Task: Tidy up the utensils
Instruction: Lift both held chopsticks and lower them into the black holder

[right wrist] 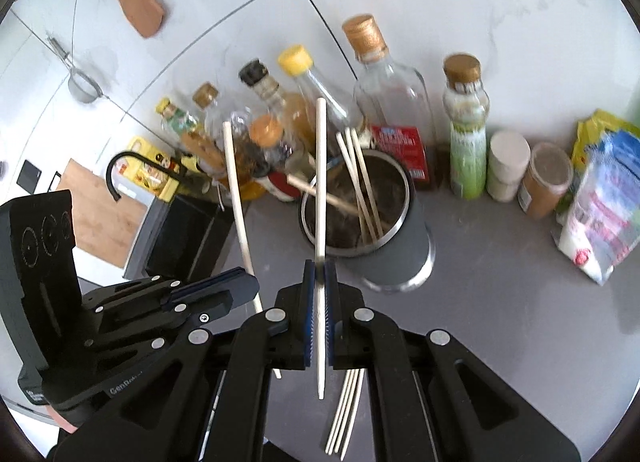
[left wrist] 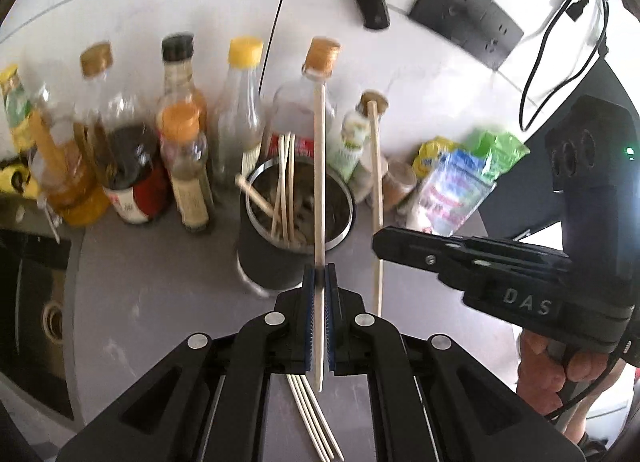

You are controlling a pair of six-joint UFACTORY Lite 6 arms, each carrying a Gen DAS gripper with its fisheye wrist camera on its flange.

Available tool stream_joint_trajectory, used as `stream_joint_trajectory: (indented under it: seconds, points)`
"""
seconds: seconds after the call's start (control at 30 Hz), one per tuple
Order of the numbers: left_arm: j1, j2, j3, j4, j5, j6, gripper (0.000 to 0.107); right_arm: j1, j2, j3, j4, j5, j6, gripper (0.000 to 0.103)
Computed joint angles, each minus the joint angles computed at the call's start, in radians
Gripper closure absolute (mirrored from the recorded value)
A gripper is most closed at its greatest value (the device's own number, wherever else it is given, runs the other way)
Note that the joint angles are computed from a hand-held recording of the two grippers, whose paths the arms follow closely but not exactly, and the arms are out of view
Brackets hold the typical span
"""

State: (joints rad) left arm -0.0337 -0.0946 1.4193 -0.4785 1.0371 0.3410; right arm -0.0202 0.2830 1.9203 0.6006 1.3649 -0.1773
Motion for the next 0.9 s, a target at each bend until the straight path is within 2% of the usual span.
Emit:
stream_joint_trajectory:
  seconds: [0.2, 0.47, 0.6, 0.73, 0.8, 0.9]
  points:
    - [-0.001, 0.097, 0.126, -0.038, -0.062, 0.040, 0.103, 0.001, 0.136, 0.174, 0.031, -0.042, 0.027, 0.098]
    - [-0.008, 0.144, 0.141, -0.103, -0.257, 0.085, 0.103, -0.011, 0.231, 0.289, 0.080, -0.124, -0.030, 0.098]
    - [-0.007, 0.111, 0.064, -0.177, -0.396, 0.152, 0.103, 0.008, 0.197, 0.237, 0.072, -0.240, -0.093, 0.098]
    - [-0.010, 0.086, 0.001, -0.253, -0.478, 0.241, 0.103, 0.029, 0.165, 0.146, 0.076, -0.330, -0.151, 0.098]
    - [-0.010, 0.085, -0.021, -0.285, -0.489, 0.278, 0.103, 0.041, 0.114, 0.046, 0.074, -0.414, -0.180, 0.098]
    - [-0.011, 0.091, -0.050, -0.310, -0.503, 0.305, 0.103, 0.048, 0.083, -0.036, 0.091, -0.459, -0.217, 0.098]
